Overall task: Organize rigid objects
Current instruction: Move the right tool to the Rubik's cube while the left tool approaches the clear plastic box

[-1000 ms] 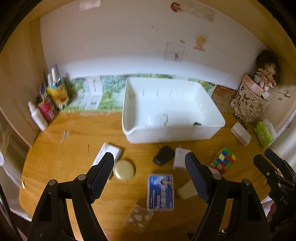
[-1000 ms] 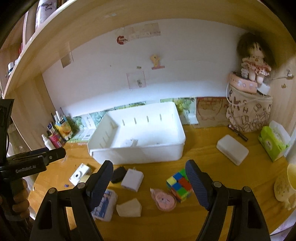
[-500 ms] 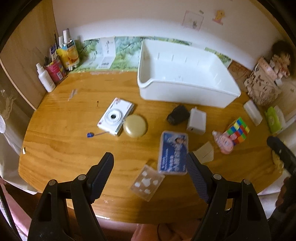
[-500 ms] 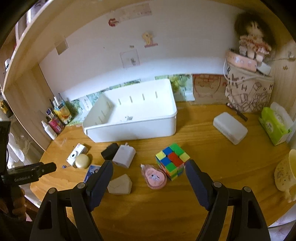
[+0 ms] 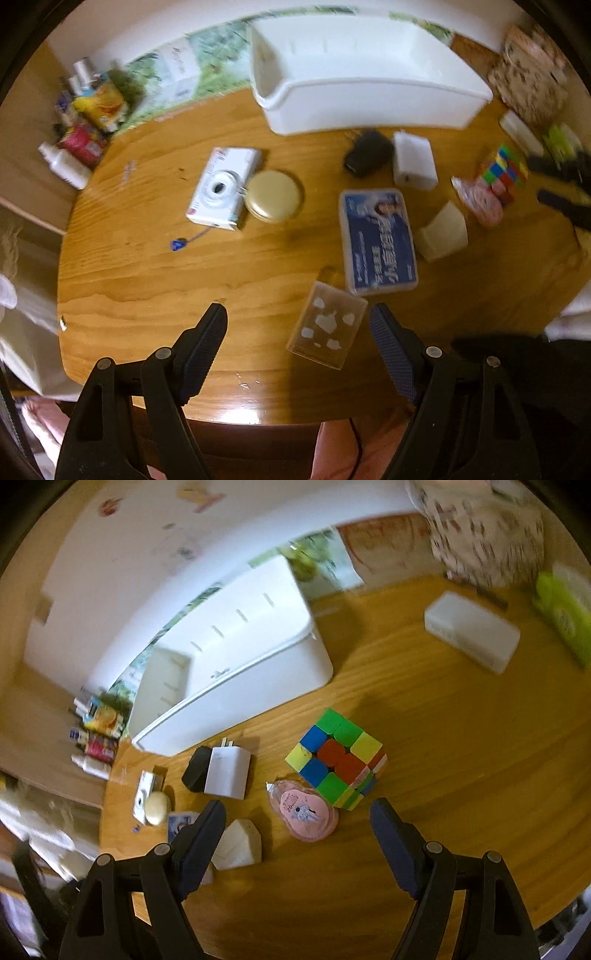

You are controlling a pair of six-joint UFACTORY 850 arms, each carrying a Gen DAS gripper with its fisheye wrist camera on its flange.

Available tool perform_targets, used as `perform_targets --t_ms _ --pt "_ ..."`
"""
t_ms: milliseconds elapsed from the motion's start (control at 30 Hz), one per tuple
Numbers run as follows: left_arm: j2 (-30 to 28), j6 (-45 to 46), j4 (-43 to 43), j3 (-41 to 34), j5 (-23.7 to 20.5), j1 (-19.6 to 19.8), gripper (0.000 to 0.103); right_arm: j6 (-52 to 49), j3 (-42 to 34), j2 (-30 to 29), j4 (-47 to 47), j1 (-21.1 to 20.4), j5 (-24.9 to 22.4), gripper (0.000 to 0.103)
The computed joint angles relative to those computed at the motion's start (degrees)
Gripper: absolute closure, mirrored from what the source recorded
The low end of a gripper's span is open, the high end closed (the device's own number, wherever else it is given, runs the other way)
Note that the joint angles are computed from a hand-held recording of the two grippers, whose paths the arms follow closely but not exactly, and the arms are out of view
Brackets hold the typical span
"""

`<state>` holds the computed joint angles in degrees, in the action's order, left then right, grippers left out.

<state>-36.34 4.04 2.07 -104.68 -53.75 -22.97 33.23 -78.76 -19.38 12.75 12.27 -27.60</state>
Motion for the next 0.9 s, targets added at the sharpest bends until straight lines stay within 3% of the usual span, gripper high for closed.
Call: perform_targets --t_ms 100,233,733,900 --pt "-1.9 2.5 0.6 -2.2 -2.9 -0.4 0.021 -4.5 -1.6 -2.3 9.2 -1.8 -1.6 0.022" --pt "-5.1 4.4 -0.5 -6.3 -6.9 -0.3 0.021 -5.2 -3.8 -4.9 13.9 -2.9 -3.2 0.022" --pt "-18.0 7.8 -1.6 -23.2 -22.4 -0.6 0.022 3.2 -11.6 -12.1 9.0 -4.3 -12.5 0.022" --pt "-23.2 7.0 -1.7 -30.9 -27.0 -0.5 0.028 5.6 -14.8 -14.2 5.0 -4.1 -16.0 0.024"
